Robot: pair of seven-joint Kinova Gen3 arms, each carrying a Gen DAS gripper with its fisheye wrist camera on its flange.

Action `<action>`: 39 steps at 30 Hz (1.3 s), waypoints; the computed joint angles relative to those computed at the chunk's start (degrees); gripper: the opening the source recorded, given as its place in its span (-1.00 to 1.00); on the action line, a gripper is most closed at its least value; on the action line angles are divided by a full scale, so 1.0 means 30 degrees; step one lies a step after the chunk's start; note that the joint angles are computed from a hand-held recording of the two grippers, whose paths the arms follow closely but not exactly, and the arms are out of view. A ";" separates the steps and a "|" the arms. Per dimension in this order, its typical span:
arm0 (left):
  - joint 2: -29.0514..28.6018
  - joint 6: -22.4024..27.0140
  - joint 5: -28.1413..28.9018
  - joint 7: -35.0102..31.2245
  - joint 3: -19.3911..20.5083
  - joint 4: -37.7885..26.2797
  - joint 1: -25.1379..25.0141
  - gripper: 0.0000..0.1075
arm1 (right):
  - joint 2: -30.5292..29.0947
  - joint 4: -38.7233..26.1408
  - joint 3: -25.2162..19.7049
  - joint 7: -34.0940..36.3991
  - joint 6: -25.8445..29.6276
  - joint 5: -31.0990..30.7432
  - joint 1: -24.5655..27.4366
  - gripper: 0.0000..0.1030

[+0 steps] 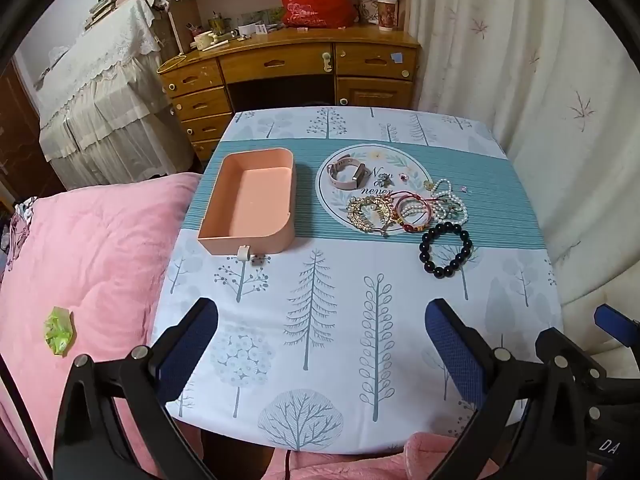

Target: Organize jewelry

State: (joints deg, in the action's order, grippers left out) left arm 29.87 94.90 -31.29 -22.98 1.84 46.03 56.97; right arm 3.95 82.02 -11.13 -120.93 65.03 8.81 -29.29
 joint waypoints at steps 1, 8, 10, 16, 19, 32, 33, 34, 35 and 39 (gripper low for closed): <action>-0.0002 -0.0016 0.0051 -0.0038 0.0024 0.0018 -0.0035 0.91 | 0.0035 -0.0025 0.0003 0.0019 0.0016 0.0017 -0.0003 1.00; -0.0011 0.0295 0.0029 -0.0342 -0.0066 0.0021 -0.0171 0.91 | 0.0077 -0.0023 0.0046 0.0414 -0.0110 -0.0105 0.0050 1.00; -0.0201 0.0054 0.0006 -0.0226 -0.0032 0.0418 -0.0176 0.91 | 0.0015 -0.0175 -0.0008 0.0402 0.0081 -0.0040 -0.0035 1.00; 0.0032 0.0266 -0.0164 -0.0505 0.0064 0.0062 -0.0036 0.91 | 0.0339 -0.0460 -0.0014 -0.0237 0.0443 0.0173 -0.0196 1.00; 0.0092 0.0257 -0.0142 -0.0621 0.0038 -0.0010 -0.0029 0.91 | 0.0284 -0.0107 0.0062 -0.0305 0.0173 0.0223 -0.0253 1.00; -0.0039 -0.0015 0.0162 -0.0593 0.0090 0.0245 -0.0177 0.91 | 0.0570 -0.0537 0.0071 -0.0551 0.0679 0.0596 -0.0560 1.00; -0.0041 -0.0029 0.0151 -0.0581 0.0087 0.0254 -0.0170 0.91 | 0.0576 -0.0556 0.0073 -0.0549 0.0701 0.0609 -0.0568 1.00; -0.0043 -0.0038 0.0153 -0.0555 0.0083 0.0264 -0.0174 0.91 | 0.0597 -0.0598 0.0073 -0.0569 0.0758 0.0656 -0.0590 1.00; -0.0024 -0.0026 0.0140 -0.0516 0.0076 0.0253 -0.0157 0.91 | 0.0597 -0.0605 0.0075 -0.0593 0.0767 0.0676 -0.0602 1.00; -0.0088 -0.0086 0.0162 -0.0515 0.0101 0.0389 -0.0191 0.91 | 0.0626 -0.0608 0.0087 -0.0558 0.0725 0.0611 -0.0587 1.00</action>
State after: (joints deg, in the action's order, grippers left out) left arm 29.61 94.65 -30.81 -24.52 2.14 47.19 56.40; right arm 5.83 80.20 -10.87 -122.60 67.20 10.64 -31.05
